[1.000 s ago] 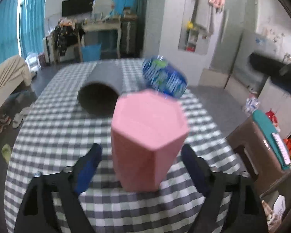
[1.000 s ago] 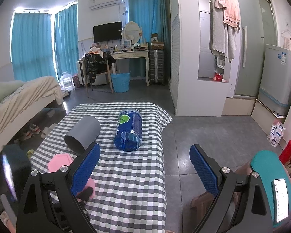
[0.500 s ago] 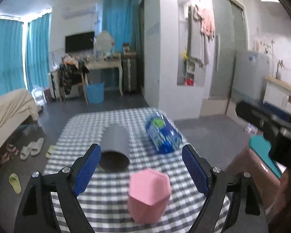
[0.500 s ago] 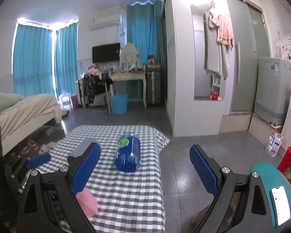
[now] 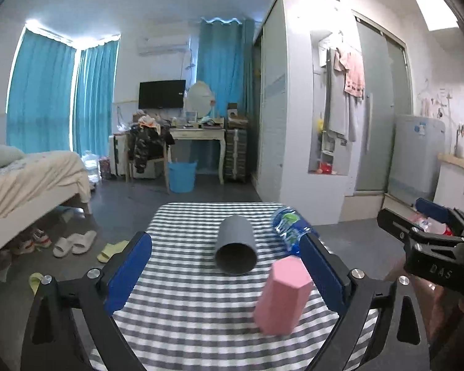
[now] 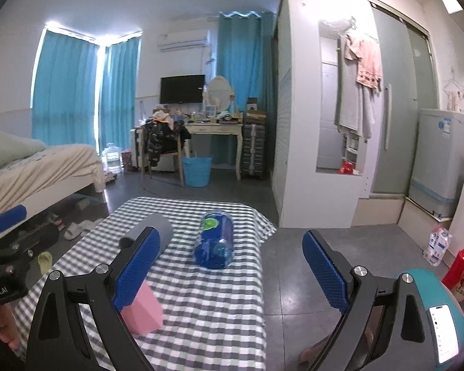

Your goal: Flip cup upside down

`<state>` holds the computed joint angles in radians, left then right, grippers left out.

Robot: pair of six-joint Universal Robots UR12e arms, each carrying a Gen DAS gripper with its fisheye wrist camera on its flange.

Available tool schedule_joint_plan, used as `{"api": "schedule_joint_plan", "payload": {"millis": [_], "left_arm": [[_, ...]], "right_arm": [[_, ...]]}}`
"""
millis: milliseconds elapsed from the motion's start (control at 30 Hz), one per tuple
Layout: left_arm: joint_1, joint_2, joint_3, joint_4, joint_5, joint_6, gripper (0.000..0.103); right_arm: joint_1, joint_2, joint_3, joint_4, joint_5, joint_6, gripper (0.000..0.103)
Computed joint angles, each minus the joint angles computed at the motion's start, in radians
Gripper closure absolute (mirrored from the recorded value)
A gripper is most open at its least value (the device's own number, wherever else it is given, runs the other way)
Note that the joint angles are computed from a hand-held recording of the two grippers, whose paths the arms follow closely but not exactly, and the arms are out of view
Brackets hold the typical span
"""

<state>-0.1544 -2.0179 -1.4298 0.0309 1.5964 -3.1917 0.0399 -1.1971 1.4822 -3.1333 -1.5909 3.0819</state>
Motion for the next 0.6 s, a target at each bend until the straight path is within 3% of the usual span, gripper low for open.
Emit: {"api": "schedule_joint_plan", "payload": {"millis": [200,300,600], "left_arm": [[0.012,0.010,-0.042,0.048,0.005,-0.010,0.000],[0.025,0.016,-0.065,0.067,-0.019,-0.034,0.000],[0.025,0.014,-0.071,0.045,0.042,-0.047,0.000]], "right_arm": [[0.020,-0.002,0.041,-0.038,-0.003,-0.051,0.000],[0.022,-0.008,0.064,-0.030,0.005,-0.018,0.000],[0.034,0.004,0.065,-0.045,-0.025,0.033,0.000]]}}
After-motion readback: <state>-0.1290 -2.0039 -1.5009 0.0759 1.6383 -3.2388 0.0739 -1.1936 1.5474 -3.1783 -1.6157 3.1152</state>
